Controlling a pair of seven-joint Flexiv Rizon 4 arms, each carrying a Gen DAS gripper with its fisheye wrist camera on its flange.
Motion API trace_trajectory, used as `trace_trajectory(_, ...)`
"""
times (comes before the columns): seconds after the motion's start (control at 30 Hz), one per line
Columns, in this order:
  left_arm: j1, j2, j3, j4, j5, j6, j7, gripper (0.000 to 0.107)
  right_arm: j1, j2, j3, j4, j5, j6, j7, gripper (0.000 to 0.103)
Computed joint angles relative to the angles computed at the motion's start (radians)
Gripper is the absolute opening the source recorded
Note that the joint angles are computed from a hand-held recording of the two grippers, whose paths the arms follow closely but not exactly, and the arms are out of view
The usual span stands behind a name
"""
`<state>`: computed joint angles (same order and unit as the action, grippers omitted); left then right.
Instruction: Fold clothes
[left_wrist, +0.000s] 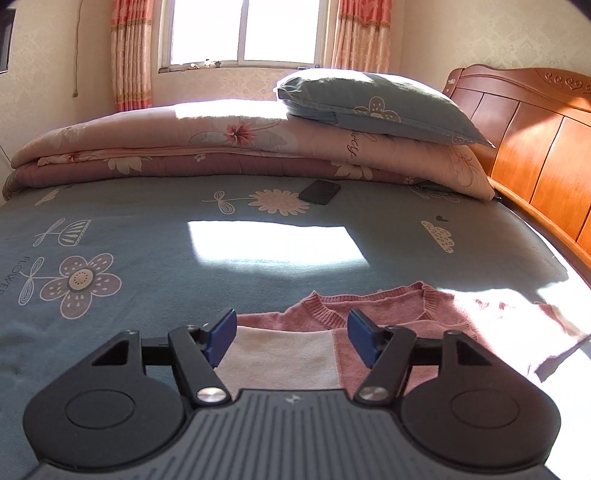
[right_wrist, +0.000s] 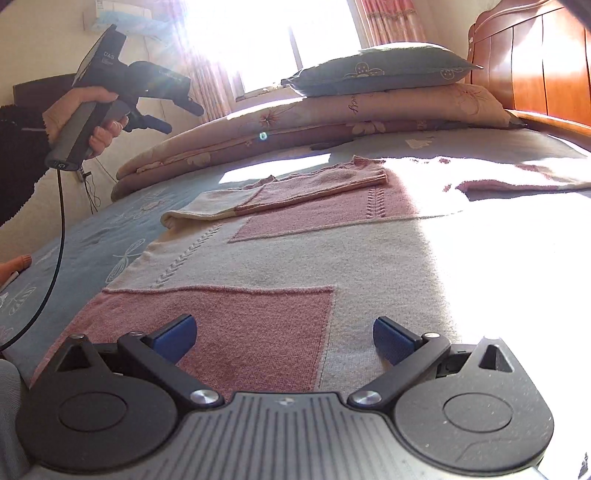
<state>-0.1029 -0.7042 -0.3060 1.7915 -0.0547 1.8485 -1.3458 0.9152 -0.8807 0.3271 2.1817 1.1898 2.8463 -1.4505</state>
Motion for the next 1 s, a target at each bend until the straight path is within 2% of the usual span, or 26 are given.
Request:
trace_trajectory(0.13,-0.043,-0.046,0.114,0.036,-0.007,0.078,0.002,0.068,-0.015,0.033,0.011,0.013,0.006,-0.030,0.009,0.103)
trace_trajectory(0.23,-0.030,-0.087,0.127,0.060,0.001,0.102,0.006,0.068,-0.026,0.083,0.005,0.003,0.043,-0.093,-0.056,0.103)
trace_trajectory(0.43,0.009,-0.169,0.094,0.059,0.021,0.148,-0.014,0.068,-0.066,0.179,-0.023,-0.090,0.179,-0.183,-0.365,0.103)
trace_trajectory(0.57,-0.044,-0.201,0.141,0.026,-0.020,0.189,-0.027,0.071,-0.111,0.202,-0.012,-0.174,0.244,-0.176,-0.573,0.103)
trace_trajectory(0.63,-0.056,-0.208,0.151,0.015,-0.039,0.192,-0.035,0.071,-0.134,0.210,0.002,-0.205,0.249,-0.171,-0.648,0.103)
trace_trajectory(0.77,-0.125,-0.210,0.224,0.008,-0.110,0.200,-0.024,0.075,-0.174,0.225,0.020,-0.256,0.238,-0.185,-0.777,0.103)
trace_trajectory(0.93,-0.035,-0.224,0.145,0.009,-0.054,0.198,-0.040,0.081,-0.242,0.300,0.012,-0.246,0.139,-0.303,-0.745,0.103)
trace_trajectory(1.0,-0.037,-0.231,0.152,0.005,-0.040,0.211,-0.035,0.082,-0.278,0.341,-0.006,-0.237,0.093,-0.374,-0.673,0.103)
